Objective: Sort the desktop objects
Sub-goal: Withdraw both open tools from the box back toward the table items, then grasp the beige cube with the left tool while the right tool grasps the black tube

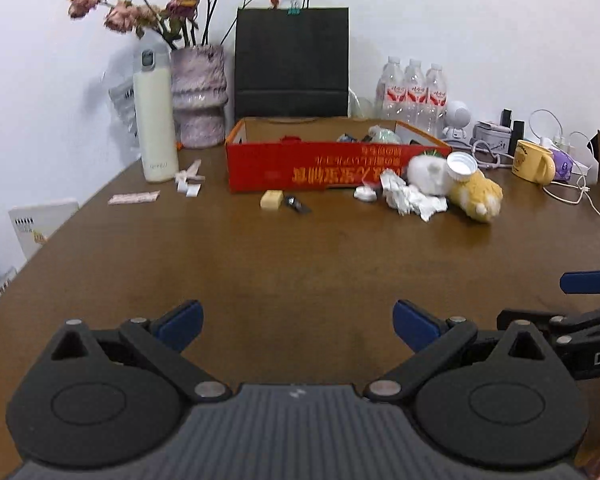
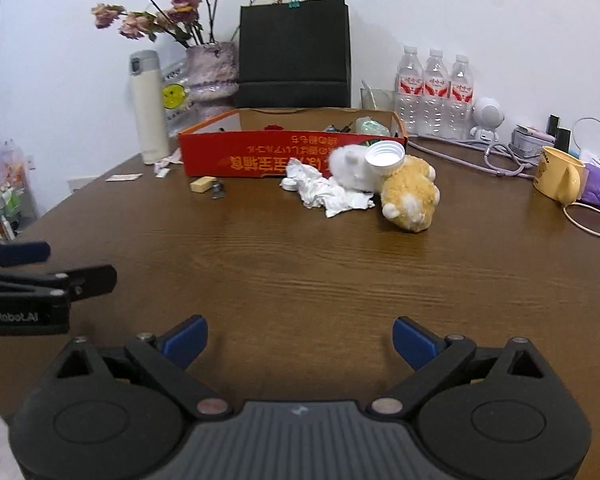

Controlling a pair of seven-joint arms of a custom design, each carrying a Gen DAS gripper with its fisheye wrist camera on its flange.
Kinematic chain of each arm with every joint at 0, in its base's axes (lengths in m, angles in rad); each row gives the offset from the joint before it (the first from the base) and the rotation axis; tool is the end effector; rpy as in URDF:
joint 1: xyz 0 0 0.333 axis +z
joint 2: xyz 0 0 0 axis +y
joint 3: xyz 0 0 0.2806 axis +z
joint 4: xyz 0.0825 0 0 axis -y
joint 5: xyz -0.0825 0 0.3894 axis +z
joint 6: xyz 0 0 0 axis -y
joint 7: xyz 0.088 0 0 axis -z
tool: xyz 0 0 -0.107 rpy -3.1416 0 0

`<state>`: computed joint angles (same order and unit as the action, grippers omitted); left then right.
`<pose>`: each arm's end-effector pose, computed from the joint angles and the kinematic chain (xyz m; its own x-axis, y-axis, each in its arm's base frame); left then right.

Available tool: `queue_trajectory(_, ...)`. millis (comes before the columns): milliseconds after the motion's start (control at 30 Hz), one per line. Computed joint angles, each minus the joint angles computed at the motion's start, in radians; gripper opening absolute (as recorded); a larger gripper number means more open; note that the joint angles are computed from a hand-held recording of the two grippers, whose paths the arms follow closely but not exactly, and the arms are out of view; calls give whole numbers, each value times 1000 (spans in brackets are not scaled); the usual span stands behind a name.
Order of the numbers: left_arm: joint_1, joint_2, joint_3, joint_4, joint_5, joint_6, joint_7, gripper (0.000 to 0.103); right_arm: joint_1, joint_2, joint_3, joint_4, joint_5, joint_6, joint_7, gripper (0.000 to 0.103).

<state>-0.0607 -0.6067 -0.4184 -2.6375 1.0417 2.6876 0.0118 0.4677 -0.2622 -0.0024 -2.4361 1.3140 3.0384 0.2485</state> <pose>0.3695 -0.2197 0.4391 0.2277 -0.9737 -0.0080 -0.5093 -0.1121 -0.8532 0.4627 0.1495 0.4229 0.5235 -0.8505 -0.0515 -0.5213 -0.2719 -0.8089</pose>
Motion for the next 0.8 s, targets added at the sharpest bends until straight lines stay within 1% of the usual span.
queue_trajectory(133, 9, 1, 10, 6, -10, -17, 4, 103, 7, -10, -7, 9, 30, -34, -45, 98)
queue_trajectory(233, 29, 10, 19, 11, 15, 8, -1, 103, 2, 8, 4, 27, 22, -44, -51, 96)
queue_trajectory(333, 49, 37, 38, 24, 24, 34, 0, 103, -19, 42, 13, 59, -40, -98, -5, 91)
queue_trajectory(400, 66, 49, 46, 34, 30, 37, 3, 103, -27, 81, 20, 100, -68, -127, 7, 83)
queue_trajectory(467, 94, 56, 44, 42, 62, 36, -15, 103, -36, 143, 34, 167, -91, -143, 16, 74)
queue_trajectory(533, 106, 73, 62, 54, 67, 26, 1, 103, -48, 227, 54, 261, -123, -159, 31, 69)
queue_trajectory(567, 115, 87, 70, 65, 74, 27, 4, 103, -57, 272, 67, 312, -135, -167, 36, 64)
queue_trajectory(600, 128, 106, 79, 79, 91, 40, 0, 103, -66, 321, 80, 368, -161, -178, 56, 57)
queue_trajectory(667, 148, 167, 110, 124, 118, 88, 24, 103, -78, 421, 103, 486, -245, -194, 133, 51)
queue_trajectory(733, 180, 233, 120, 180, 185, 130, -3, 100, -90, 515, 132, 602, -279, -201, 147, 49)
queue_trajectory(767, 178, 275, 141, 215, 182, 148, 26, 98, -95, 559, 144, 655, -302, -202, 150, 48)
queue_trajectory(800, 175, 308, 160, 243, 180, 167, 55, 98, -93, 604, 146, 710, -350, -211, 187, 46)
